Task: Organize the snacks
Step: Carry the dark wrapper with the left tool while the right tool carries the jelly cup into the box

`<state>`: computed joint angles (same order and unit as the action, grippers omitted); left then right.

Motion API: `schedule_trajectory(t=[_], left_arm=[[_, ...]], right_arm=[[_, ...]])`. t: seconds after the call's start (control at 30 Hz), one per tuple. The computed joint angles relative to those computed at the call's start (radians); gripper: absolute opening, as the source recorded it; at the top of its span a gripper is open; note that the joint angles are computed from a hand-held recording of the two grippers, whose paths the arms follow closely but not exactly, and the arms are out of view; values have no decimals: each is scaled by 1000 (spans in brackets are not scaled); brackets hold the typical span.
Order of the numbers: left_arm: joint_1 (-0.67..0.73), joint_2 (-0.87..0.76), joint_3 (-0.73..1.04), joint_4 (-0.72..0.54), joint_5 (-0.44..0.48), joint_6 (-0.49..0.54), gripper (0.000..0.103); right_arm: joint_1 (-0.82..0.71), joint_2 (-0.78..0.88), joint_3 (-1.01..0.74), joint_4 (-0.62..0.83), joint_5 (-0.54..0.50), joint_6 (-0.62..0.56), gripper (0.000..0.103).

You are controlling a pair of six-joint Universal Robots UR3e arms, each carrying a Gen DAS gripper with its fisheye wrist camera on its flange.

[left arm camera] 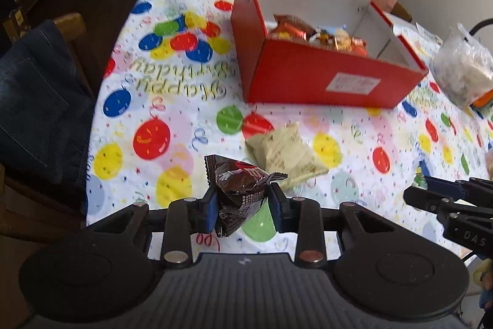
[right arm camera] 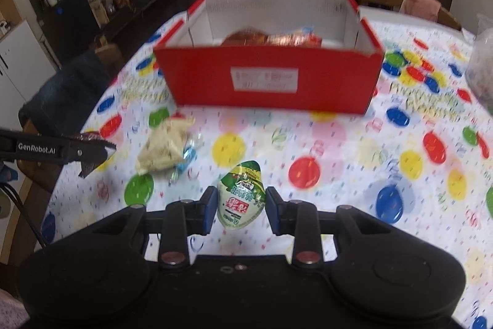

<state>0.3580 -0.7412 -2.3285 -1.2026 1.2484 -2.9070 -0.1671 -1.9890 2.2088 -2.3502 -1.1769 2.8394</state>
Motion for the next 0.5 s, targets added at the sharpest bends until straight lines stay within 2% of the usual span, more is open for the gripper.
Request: schedule_trajectory(t=[0.27,0.5], left_arm=[[-86,-95,101,88,35,-98,33],[-244,-271,224,227,113,-201,33]], right_arm=[[-65,16,-82,1,54,-35,32],[-84,113,-190,-47,80,-60,32]])
